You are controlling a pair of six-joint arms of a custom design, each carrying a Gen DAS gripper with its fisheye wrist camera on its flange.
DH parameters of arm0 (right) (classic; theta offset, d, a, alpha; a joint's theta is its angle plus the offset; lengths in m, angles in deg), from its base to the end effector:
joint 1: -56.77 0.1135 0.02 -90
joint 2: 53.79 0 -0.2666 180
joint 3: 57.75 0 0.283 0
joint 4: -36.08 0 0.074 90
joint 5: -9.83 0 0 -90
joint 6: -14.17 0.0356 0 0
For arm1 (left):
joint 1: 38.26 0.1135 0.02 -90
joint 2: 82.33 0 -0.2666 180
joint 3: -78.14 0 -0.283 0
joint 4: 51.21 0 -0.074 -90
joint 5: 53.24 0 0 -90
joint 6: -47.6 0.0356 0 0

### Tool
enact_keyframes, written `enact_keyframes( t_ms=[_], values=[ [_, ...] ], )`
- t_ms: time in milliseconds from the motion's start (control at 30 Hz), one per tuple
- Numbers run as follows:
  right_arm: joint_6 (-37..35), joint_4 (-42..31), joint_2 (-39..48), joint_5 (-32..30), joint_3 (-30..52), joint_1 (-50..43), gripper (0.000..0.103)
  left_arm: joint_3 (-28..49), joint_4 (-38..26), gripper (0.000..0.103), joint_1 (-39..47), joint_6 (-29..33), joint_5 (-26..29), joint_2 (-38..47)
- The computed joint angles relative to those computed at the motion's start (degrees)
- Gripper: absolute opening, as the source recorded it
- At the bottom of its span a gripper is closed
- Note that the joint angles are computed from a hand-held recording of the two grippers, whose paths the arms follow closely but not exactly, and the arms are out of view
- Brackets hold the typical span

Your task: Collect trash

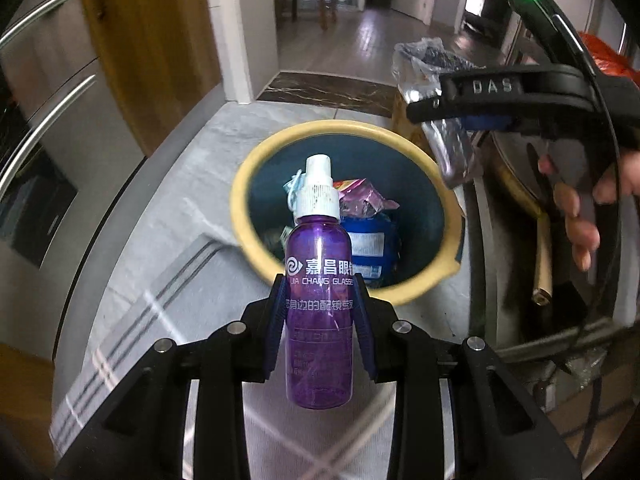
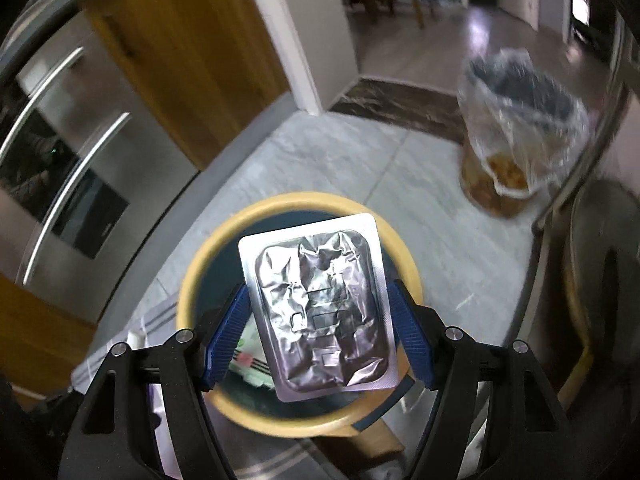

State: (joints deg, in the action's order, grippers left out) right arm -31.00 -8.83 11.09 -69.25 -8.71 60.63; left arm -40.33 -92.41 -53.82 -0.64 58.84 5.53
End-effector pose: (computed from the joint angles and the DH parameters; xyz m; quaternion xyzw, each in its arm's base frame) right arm 0.2322 0.0089 0.1826 0.3596 0.8939 0.0197 0.2669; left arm 0.2898 -0.0946 0.1555 0.4945 0.8268 -0.1396 0.2288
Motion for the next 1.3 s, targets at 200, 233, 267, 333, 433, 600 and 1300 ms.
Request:
enact_keyframes(
  t_ms=[200,233,267,333,433,600,1300],
  values=[
    [-0.5,2.8,5.6,-2.4,0.4,-2.3,0.072,5.6,4.7,0.032,-7.1,-6.1,-3.3,9.0],
    [-0.6,3.1,6.0,-2.8,0.4,-2.6,0.072,6.4,5.7,0.032,-8.0,-6.9,-4.0,10.3],
    [-0.7,3.3,6.1,-3.0,0.3,-2.9,0.072,6.8,6.6,0.032,-8.5,-7.2,-4.3,11.2],
    [-0.6,3.3,6.4,-2.7,0.5,-2.9,0.072,7.4,8.3,0.033,-9.2,-7.7,-4.9,12.4],
    [-1.0,3.5,6.9,-2.3,0.9,-2.5,0.073,7.9,10.0,0.050,-9.9,-8.0,-6.0,13.5],
    [-1.6,3.1,7.1,-1.9,1.3,-1.7,0.078,7.1,10.5,0.058,-8.4,-7.2,-5.0,12.8],
    [27.5,-21.3,-0.3,15.8,9.6,31.4,0.085,-5.3,-10.3,0.091,20.8,14.2,11.1,-14.2]
  ],
)
